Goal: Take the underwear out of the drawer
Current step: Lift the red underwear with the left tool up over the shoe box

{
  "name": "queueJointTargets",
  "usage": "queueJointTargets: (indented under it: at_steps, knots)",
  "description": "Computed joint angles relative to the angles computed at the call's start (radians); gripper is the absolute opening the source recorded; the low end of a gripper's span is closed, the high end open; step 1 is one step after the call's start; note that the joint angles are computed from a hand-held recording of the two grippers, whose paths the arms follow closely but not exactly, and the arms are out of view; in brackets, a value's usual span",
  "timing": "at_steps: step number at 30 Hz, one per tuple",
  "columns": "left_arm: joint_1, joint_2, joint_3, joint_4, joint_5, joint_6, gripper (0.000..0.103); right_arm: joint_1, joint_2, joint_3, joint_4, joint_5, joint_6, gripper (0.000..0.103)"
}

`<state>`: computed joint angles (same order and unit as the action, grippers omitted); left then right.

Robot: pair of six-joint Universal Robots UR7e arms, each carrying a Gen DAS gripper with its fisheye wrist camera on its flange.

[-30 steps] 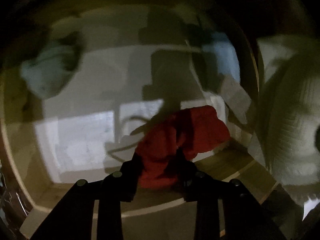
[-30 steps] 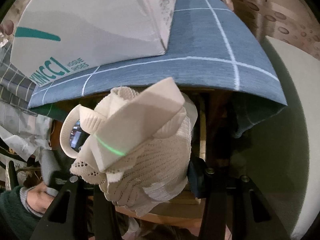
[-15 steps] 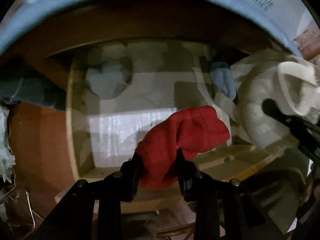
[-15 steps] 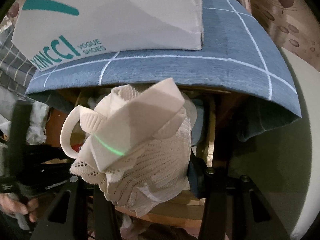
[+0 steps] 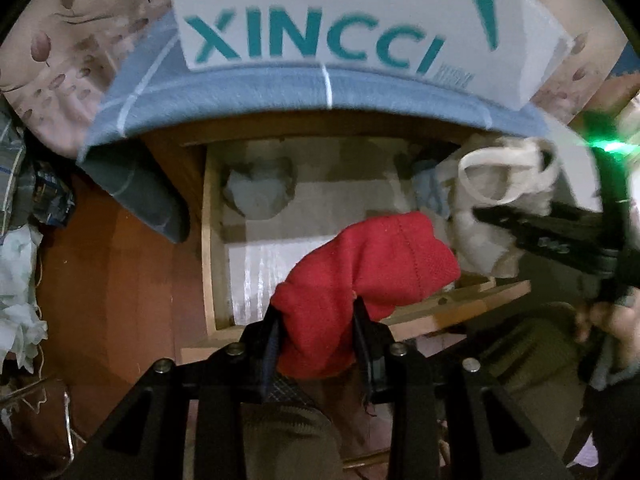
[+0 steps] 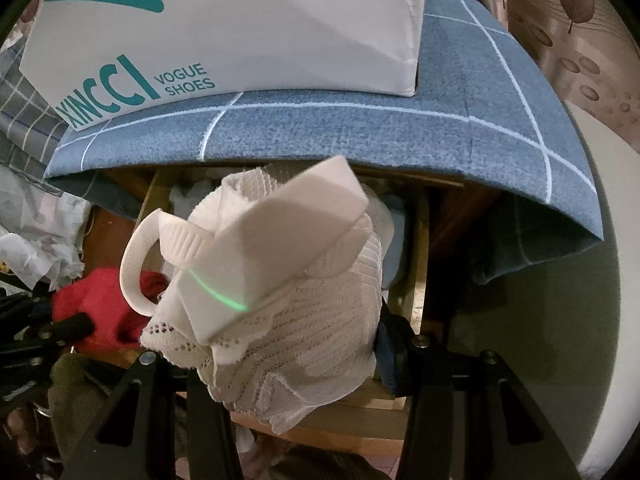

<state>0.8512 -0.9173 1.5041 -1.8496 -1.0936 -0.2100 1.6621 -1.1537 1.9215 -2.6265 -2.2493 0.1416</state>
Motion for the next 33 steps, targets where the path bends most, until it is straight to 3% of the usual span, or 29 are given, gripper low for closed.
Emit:
queueJointTargets:
  at_steps: [8,17,33]
  knots:
    - [-0.033,-0.055,-0.072,-0.002,-0.002,0.01,0.032,0.0,0.0,0.003,-0.008,0.001,-0.006,0.044]
    - [-0.078,-0.031,-0.247,-0.056,0.022,0.072,0.032,-0.005,-0.004,0.005,-0.006,0.009,-0.012,0.044]
    - [-0.106,0.295,-0.7,0.0,0.14,0.157,0.032,-0.005,-0.015,0.015,-0.016,0.019,-0.019,0.044]
